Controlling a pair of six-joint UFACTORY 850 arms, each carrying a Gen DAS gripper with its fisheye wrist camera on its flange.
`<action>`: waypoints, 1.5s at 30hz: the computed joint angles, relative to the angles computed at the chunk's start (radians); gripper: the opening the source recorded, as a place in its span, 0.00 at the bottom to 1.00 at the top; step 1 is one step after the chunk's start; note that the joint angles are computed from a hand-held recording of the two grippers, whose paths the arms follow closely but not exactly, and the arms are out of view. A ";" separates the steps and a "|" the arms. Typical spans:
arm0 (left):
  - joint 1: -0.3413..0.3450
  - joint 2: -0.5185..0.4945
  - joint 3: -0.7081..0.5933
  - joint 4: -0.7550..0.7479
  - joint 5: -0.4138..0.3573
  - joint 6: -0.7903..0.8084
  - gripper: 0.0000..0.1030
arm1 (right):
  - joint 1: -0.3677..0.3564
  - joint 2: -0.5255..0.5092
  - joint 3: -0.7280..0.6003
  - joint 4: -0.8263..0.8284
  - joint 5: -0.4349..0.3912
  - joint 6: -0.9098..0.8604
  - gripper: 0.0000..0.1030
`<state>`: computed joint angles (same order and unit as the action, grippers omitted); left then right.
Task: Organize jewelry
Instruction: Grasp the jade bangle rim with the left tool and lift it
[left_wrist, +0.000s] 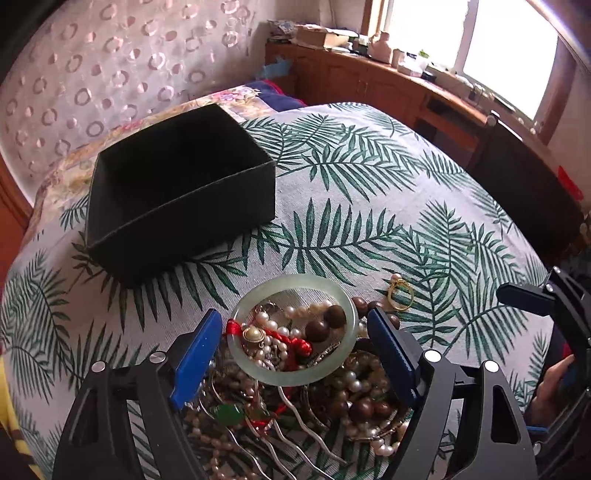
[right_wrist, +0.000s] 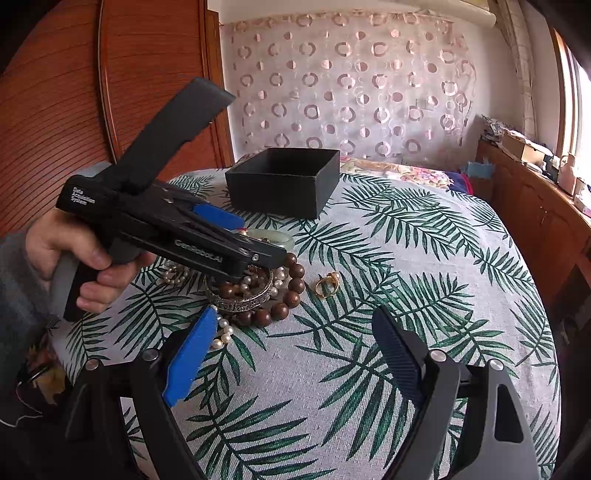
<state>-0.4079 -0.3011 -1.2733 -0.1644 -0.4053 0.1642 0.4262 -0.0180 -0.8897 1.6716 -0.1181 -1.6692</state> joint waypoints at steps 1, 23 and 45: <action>-0.002 -0.005 -0.008 0.025 -0.002 -0.016 0.75 | 0.000 -0.001 -0.001 0.004 0.000 -0.002 0.85; 0.048 -0.080 -0.098 -0.300 -0.123 0.293 0.67 | 0.003 -0.016 -0.002 0.093 0.007 -0.077 0.85; 0.101 0.146 0.133 -0.364 0.112 0.290 0.67 | 0.001 -0.177 -0.208 -0.583 -0.204 0.505 0.73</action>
